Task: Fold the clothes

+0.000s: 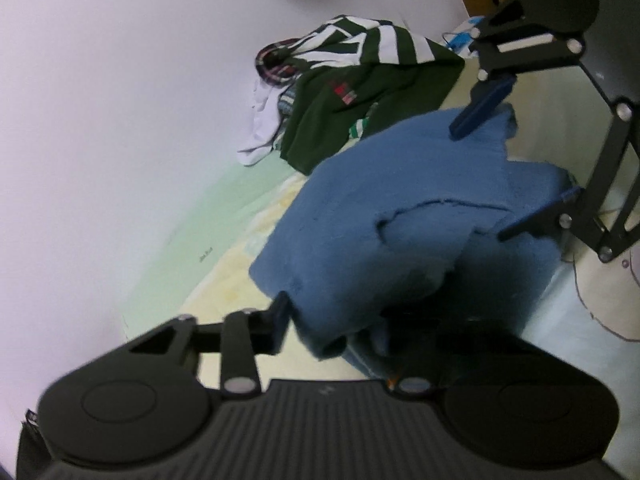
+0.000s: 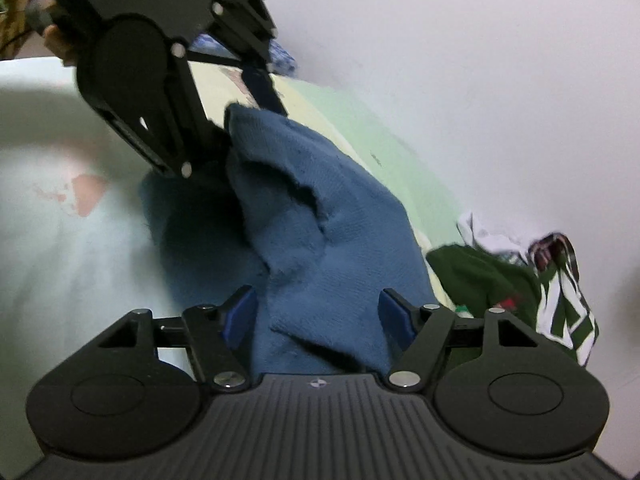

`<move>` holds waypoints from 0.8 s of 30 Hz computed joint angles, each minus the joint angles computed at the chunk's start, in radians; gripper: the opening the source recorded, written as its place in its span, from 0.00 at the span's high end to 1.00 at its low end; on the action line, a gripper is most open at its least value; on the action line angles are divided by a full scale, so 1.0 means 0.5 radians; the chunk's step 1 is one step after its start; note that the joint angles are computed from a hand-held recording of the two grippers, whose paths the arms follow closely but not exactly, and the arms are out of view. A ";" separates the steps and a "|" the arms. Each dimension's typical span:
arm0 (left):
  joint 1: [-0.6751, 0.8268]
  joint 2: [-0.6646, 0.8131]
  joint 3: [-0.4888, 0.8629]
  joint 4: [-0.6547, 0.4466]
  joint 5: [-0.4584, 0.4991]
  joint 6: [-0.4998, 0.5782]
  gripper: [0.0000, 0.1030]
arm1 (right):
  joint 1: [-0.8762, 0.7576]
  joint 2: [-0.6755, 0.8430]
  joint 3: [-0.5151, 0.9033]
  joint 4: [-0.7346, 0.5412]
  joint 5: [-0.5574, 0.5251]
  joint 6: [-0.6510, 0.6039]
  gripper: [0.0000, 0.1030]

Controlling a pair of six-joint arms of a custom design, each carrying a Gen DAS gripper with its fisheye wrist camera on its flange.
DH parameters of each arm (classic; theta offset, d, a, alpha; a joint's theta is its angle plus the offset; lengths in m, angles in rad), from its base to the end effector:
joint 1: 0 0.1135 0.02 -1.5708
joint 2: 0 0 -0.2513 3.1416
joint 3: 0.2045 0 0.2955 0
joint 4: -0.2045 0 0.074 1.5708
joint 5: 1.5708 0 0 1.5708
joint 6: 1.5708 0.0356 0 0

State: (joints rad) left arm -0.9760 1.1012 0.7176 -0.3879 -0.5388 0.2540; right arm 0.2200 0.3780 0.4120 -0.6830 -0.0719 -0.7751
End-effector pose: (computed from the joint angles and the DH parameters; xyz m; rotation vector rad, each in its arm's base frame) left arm 0.1675 -0.2151 0.2121 1.0636 1.9520 0.2409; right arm 0.1564 0.0376 0.2099 -1.0978 1.9379 -0.2260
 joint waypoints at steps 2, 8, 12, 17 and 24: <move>0.001 -0.023 -0.014 0.012 -0.007 0.010 0.69 | -0.031 0.055 0.036 -0.022 -0.048 0.033 0.31; 0.072 -0.131 0.005 0.016 0.054 0.014 0.72 | -0.050 0.075 -0.017 0.113 -0.041 -0.001 0.31; 0.104 -0.093 0.058 0.043 0.073 0.018 0.73 | 0.086 0.123 -0.043 0.209 0.077 0.110 0.31; 0.097 -0.058 0.108 0.040 0.036 -0.011 0.73 | 0.281 -0.032 -0.112 0.200 0.271 0.163 0.30; 0.130 -0.045 0.160 0.021 0.072 -0.077 0.73 | 0.159 0.021 -0.112 0.251 0.220 0.298 0.31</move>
